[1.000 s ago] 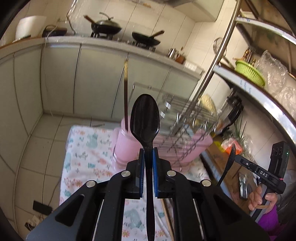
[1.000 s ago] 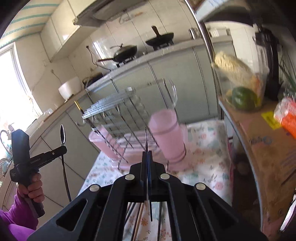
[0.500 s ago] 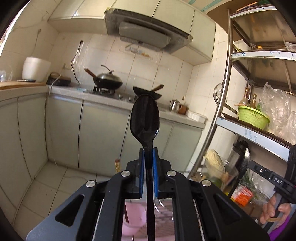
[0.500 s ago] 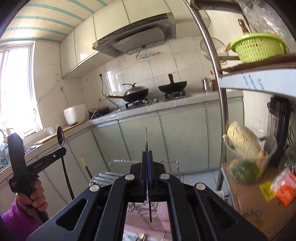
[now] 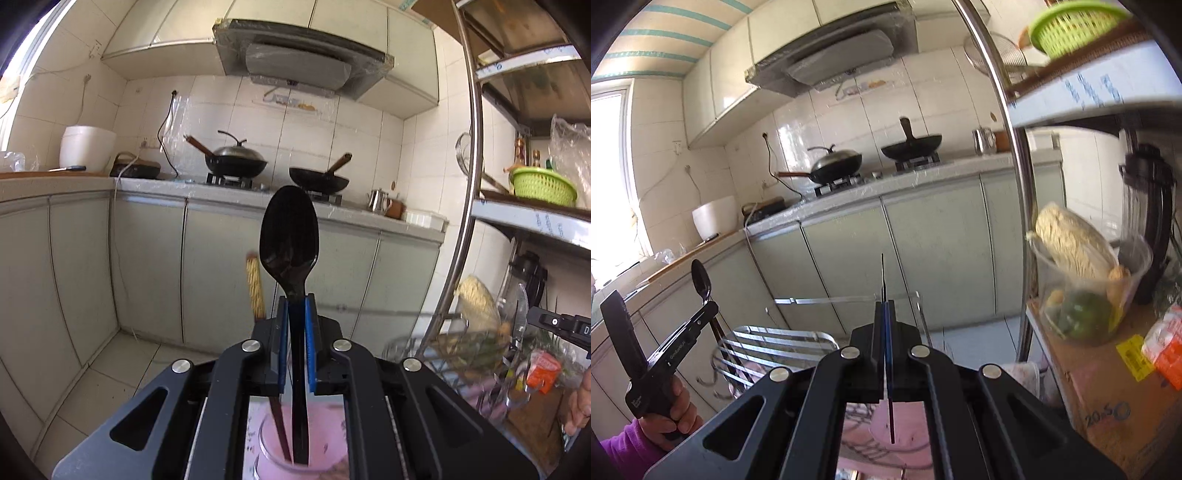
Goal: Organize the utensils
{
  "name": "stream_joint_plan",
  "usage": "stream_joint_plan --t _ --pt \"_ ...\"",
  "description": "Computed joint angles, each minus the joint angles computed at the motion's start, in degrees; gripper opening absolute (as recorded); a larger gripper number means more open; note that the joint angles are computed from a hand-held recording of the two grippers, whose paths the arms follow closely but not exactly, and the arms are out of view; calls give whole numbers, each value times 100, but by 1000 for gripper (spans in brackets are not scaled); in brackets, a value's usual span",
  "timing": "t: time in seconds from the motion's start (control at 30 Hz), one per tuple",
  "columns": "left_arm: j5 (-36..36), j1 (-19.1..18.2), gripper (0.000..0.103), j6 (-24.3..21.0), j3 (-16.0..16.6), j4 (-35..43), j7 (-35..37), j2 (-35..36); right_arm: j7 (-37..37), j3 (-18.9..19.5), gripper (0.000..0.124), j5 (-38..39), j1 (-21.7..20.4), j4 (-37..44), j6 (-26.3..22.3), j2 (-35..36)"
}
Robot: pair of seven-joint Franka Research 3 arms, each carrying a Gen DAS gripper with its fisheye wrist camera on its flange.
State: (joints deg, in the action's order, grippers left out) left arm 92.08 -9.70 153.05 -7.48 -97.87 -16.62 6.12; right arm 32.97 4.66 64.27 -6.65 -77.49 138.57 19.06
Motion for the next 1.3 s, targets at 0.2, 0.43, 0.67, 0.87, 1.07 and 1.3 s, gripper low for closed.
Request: stream_joint_plan --t 0.2,0.43,0.67,0.87,1.07,1.3 --pt "-657 106 7 305 -19 -491 294 -159 218 -98 0 -239 23 -403 -91 -70" --pt "-1718 213 8 573 14 -666 968 -170 608 -182 1 -513 17 -524 -190 -51" --pt "-2447 256 35 600 -10 -908 1538 -382 537 -201 21 -350 -90 -745 -337 -253" --pt "-3021 339 36 644 -125 -1393 1828 -749 293 -363 31 -205 -90 -1299 -544 -703" --pt "-3952 234 36 48 -353 -1632 2893 -903 293 -577 31 -674 47 -1762 -923 -977" --pt "-6679 -36 36 111 -375 -1950 4964 -827 404 -706 31 -1130 185 -2224 -1145 -1157"
